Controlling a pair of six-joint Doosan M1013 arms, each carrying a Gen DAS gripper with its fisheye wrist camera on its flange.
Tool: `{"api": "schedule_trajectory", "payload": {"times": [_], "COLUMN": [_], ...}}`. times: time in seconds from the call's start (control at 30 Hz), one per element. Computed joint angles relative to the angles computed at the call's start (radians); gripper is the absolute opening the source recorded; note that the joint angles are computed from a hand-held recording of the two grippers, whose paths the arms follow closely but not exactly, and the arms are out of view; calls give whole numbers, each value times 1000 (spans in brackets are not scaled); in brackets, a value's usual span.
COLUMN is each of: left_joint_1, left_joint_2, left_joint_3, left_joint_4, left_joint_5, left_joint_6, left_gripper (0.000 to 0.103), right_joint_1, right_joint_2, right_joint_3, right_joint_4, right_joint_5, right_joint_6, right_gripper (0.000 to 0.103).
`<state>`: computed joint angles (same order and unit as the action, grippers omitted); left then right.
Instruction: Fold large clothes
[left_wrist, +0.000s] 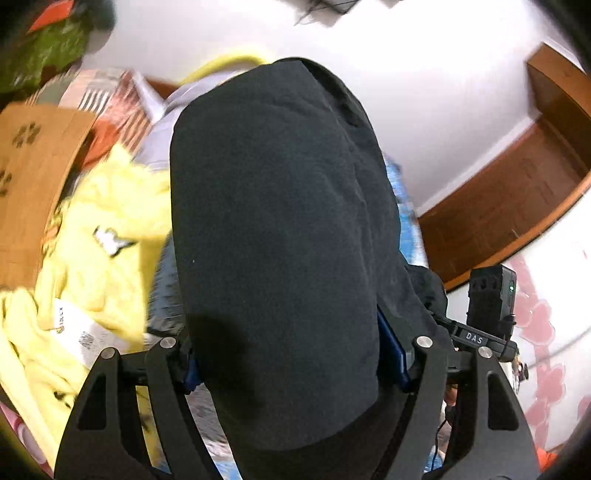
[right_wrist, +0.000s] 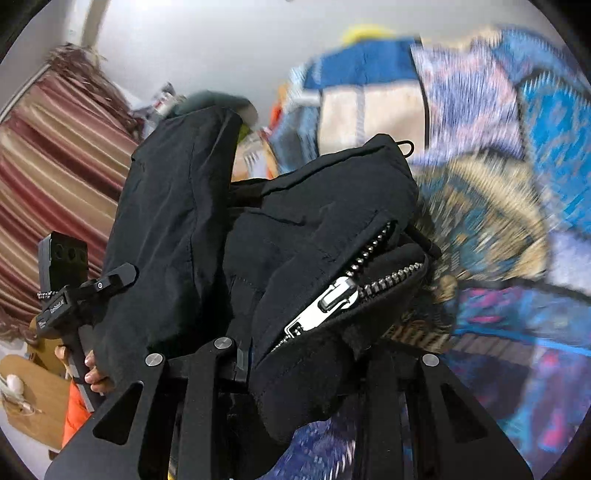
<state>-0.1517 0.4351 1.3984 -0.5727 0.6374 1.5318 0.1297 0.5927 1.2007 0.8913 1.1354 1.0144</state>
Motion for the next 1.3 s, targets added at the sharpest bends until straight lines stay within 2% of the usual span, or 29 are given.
{"api": "schedule_trajectory", "payload": {"times": [0.1, 0.17, 0.23, 0.3, 0.33, 0.43, 0.5, 0.63, 0.73, 0.8, 0.87, 0.97, 1.1, 1.23, 1.3], "left_joint_1": [18, 26, 37, 51, 50, 38, 23, -18, -48, -74, -106, -168, -266, -400, -454], "left_joint_2": [46, 72, 78, 65, 61, 54, 43, 6, -29, -66, -109, -177, -273, -365, -395], "left_joint_3": [8, 8, 46, 88, 91, 80, 75, 78, 86, 98, 110, 124, 155, 203, 223], "left_joint_4": [59, 101, 56, -54, -38, 74, 173, 409, 506, 577, 663, 838, 1102, 1441, 1558], "left_joint_5": [8, 28, -7, -50, -46, -19, 5, 54, 71, 71, 69, 75, 69, 116, 141], "left_joint_6": [-81, -151, -140, -60, -74, -178, -276, -476, -536, -582, -632, -738, -912, -1161, -1252], "left_gripper": [75, 75, 77, 78, 79, 81, 81, 81, 80, 80, 80, 80, 80, 80, 80], "right_joint_1": [27, 49, 56, 57, 59, 60, 59, 62, 56, 53, 44, 34, 34, 11, -2], "right_joint_2": [55, 66, 53, 44, 45, 41, 7, -45, -107, -136, -194, -269, -358, -475, -524], "right_joint_3": [-42, -49, -28, -27, -32, -51, -15, 25, 70, 90, 133, 185, 248, 350, 396], "right_joint_4": [-96, -180, -196, -216, -230, -305, -341, -402, -401, -371, -320, -234, -113, 92, 190], "right_joint_5": [49, 49, 30, 35, 35, 53, 31, -16, -58, -86, -127, -190, -288, -366, -383], "right_joint_6": [66, 67, 33, 39, 50, 97, 90, 78, 37, 11, -29, -106, -230, -422, -513], "right_gripper": [25, 25, 29, 30, 34, 41, 44, 45, 45, 45, 45, 45, 45, 45, 45]}}
